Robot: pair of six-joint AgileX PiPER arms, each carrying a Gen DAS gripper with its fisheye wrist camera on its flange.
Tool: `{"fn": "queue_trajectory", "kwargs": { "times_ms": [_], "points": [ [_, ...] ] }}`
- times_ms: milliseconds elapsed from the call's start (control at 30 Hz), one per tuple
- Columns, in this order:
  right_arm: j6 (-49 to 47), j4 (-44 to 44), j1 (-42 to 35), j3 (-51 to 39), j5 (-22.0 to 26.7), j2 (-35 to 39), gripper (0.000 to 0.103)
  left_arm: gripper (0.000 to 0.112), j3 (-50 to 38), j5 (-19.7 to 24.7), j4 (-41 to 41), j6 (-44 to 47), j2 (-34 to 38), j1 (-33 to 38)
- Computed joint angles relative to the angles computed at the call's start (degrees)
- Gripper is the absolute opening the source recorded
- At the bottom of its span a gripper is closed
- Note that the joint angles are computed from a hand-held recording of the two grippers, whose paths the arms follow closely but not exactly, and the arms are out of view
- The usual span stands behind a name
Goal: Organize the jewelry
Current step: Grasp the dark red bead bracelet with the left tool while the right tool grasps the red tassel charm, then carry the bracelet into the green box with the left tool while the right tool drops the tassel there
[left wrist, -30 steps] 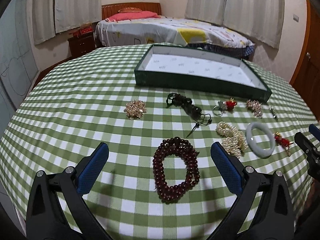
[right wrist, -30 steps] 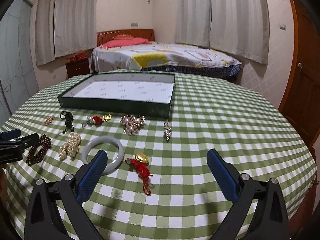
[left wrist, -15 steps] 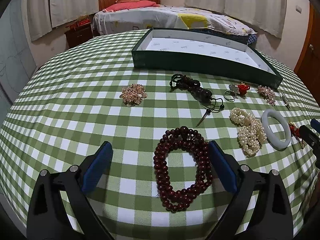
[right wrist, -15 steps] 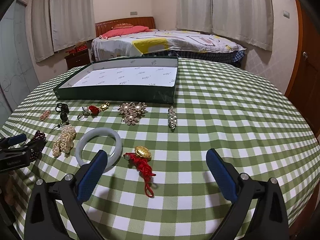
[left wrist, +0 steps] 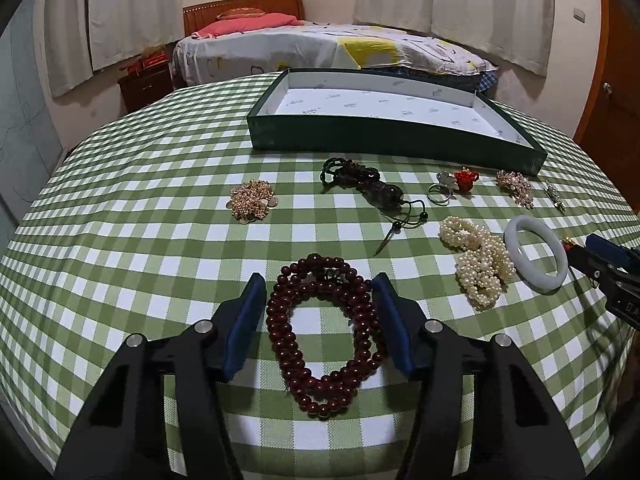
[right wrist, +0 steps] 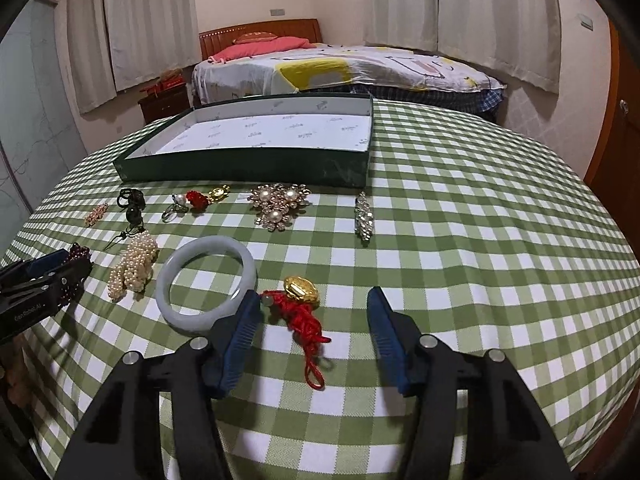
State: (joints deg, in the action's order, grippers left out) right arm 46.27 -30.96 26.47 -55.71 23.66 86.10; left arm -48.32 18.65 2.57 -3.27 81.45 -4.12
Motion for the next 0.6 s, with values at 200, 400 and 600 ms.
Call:
{"fn": "queue_trajectory", "kwargs": {
  "times_ms": [200, 400, 600],
  "points": [
    [-1.8, 0.3, 0.6, -0.8, 0.1, 1.0, 0.031, 0.042, -0.1, 0.1, -1.5, 1.1, -0.1, 0.3],
    [-3.5, 2.1, 0.6, -0.2, -0.5, 0.4, 0.017, 0.022, -0.1, -0.1, -7.1, 6.8, -0.2, 1.5],
    [-2.4, 1.7, 0.1, 0.3, -0.9, -0.6, 0.016, 0.020, 0.0, -0.1, -10.6, 10.0, -0.4, 2.3]
  ]
}}
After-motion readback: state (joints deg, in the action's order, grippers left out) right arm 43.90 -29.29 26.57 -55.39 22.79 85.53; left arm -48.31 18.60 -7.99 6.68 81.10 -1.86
